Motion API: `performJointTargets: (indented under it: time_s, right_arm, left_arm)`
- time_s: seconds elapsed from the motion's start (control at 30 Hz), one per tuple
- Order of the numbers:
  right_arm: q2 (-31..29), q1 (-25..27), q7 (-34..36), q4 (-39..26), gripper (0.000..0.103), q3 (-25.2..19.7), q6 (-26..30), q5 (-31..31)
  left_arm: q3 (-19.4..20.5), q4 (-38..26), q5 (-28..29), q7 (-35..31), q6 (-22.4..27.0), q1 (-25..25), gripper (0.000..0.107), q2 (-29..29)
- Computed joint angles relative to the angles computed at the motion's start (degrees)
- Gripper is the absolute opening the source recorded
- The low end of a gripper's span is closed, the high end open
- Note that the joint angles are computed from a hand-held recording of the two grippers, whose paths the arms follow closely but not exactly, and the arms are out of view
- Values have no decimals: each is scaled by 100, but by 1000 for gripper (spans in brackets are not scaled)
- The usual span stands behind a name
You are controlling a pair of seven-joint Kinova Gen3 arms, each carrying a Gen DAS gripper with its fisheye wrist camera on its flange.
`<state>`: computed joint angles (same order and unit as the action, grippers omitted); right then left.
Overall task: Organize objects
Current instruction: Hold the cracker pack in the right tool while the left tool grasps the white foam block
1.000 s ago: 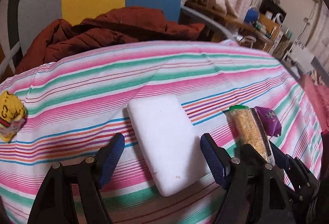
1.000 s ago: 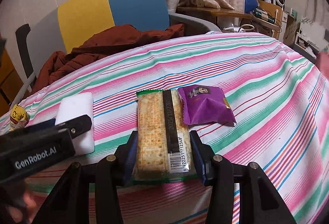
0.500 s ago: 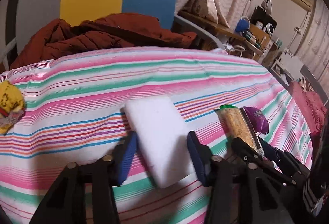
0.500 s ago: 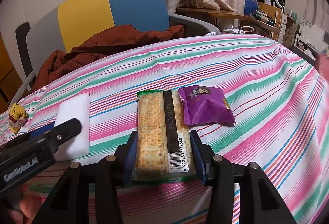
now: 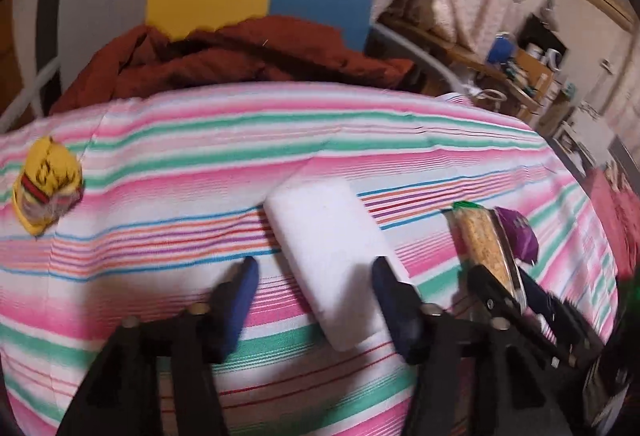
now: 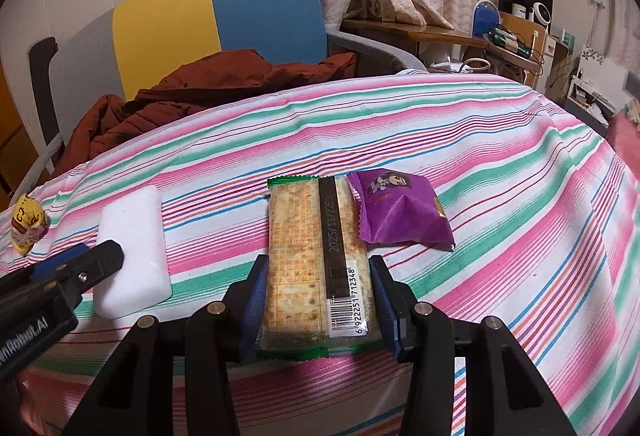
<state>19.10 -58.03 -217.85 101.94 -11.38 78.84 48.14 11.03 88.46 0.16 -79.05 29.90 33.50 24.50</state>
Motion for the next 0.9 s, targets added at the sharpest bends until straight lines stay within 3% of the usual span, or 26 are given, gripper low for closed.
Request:
performJointTargets:
  time_s: [0.17, 0.2, 0.33, 0.47, 0.53, 0.6, 0.77, 0.9]
  right_arm:
    - [5, -5, -13, 7, 49, 2, 4, 11]
    - [3, -6, -29, 16, 49, 2, -5, 17]
    - [9, -5, -59, 19, 49, 0, -15, 27]
    - [22, -15, -59, 18, 49, 7, -8, 29]
    - [14, -20, -95, 34, 49, 6, -20, 44]
    - [37, -20, -65, 0, 49, 5, 16, 28]
    - [18, -50, -145, 28, 49, 8, 44, 43]
    - [34, -34, -129, 18, 49, 0, 63, 37]
  left_arm:
    - [-164, -484, -227, 307, 401, 287, 76, 253]
    - [-184, -518, -325, 304, 397, 363, 81, 294]
    - [-462, -327, -897, 353, 25, 758, 84, 306]
    - [54, 16, -415, -44, -414, 127, 84, 199]
    - [9, -20, -373, -95, -367, 164, 84, 208]
    - [-159, -126, -514, -39, -214, 359, 83, 235]
    - [120, -101, -367, -613, -112, 75, 67, 173]
    - [93, 282, -325, -884, -427, 15, 64, -45]
